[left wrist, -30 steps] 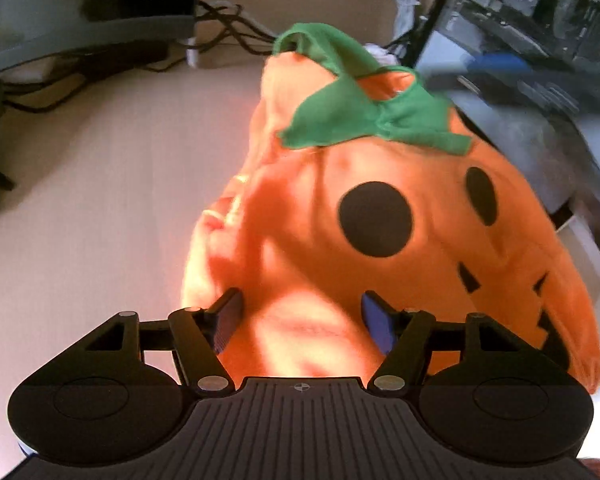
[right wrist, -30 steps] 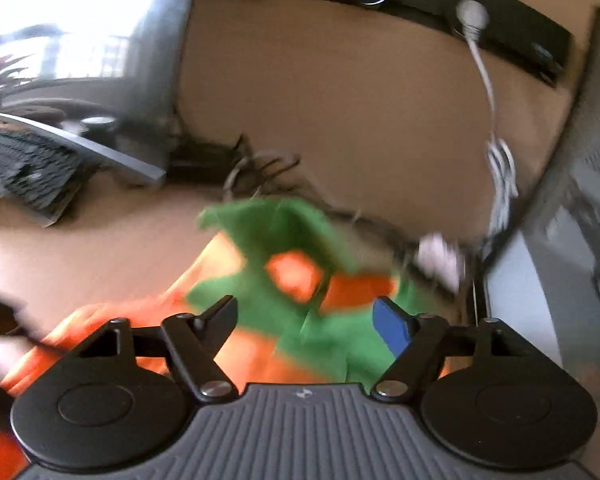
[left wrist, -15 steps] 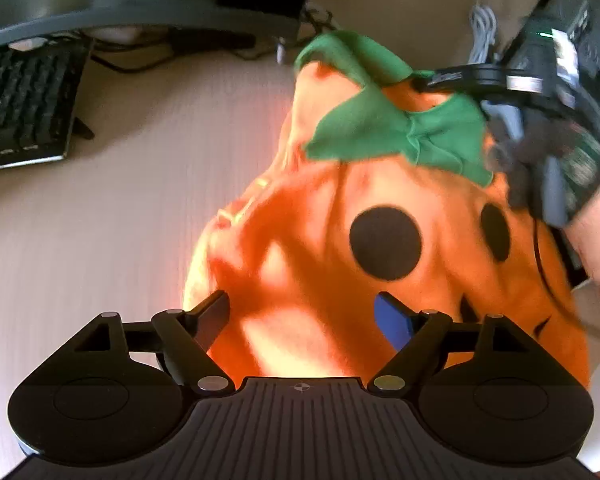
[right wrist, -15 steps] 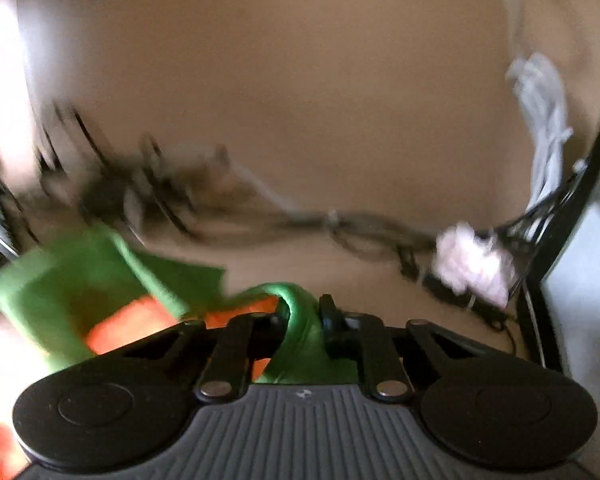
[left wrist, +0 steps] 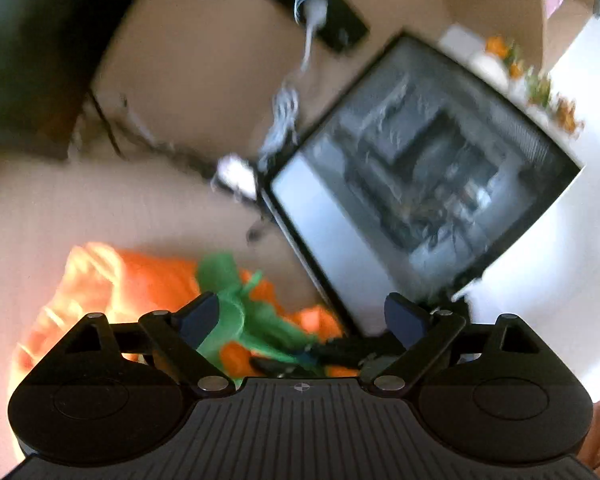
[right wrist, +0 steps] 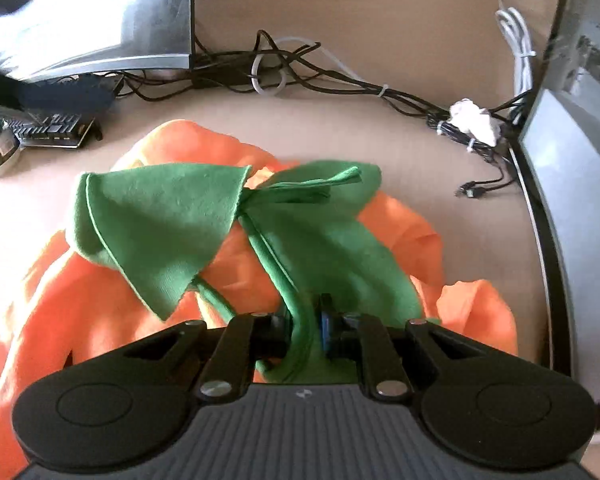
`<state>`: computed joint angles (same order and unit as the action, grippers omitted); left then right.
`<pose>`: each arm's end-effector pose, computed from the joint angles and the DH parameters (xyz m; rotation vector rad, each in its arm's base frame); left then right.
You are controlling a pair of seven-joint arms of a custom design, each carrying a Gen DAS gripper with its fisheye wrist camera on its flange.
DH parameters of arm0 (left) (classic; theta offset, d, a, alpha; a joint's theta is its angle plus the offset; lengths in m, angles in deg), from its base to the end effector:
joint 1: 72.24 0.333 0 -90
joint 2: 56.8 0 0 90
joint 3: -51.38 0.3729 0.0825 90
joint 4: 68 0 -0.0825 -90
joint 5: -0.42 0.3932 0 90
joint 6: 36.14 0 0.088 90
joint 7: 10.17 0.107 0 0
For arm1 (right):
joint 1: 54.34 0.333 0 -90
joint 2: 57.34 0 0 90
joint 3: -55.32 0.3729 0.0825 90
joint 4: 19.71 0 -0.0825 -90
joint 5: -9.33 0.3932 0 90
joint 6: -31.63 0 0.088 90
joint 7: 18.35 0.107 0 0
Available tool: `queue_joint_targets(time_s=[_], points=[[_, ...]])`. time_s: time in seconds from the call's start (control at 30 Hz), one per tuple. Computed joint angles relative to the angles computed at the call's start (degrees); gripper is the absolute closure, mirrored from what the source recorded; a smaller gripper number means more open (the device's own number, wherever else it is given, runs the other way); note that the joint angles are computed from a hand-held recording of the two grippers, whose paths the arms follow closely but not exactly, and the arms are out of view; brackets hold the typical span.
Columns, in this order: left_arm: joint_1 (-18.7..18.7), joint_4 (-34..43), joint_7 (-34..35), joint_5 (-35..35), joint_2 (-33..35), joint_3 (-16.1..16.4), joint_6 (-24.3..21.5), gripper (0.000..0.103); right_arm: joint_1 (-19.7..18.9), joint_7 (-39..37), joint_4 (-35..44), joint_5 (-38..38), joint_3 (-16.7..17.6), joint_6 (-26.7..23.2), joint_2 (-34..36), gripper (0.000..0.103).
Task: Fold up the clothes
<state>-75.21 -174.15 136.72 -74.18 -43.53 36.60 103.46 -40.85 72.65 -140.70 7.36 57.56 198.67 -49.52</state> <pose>0.6397 -0.1927 0.4920 1.4541 -2.1044 1.4874 0.6021 0.1708 0.4795 -2.0501 1.5345 -0.5442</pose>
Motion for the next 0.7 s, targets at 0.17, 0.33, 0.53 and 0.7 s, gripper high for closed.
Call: queue_joint_targets(time_s=[0.17, 0.33, 0.53, 0.7], points=[[-2.8, 2.3, -17.0, 15.9, 6.2, 1.4, 7.6, 0.013, -1.1, -5.2, -2.4, 4.7, 1.3, -0.7, -3.5, 0.079], [0.1, 2.0, -15.4, 16.0, 4.9, -1.9, 8.8, 0.009, -1.3, -16.4, -1.3, 20.8, 2.8, 4.2, -5.6, 0.07], [0.1, 2.7, -11.4, 18.2, 4.2, -2.8, 8.3, 0.008, -4.4, -23.8, 9.4, 36.8, 6.5, 6.3, 2.1, 0.07], [0.6, 2.2, -13.7, 20.6, 4.5, -2.8, 7.2, 0.008, -1.5, -14.0, 15.0, 25.3, 1.5, -2.1, 9.6, 0.07]])
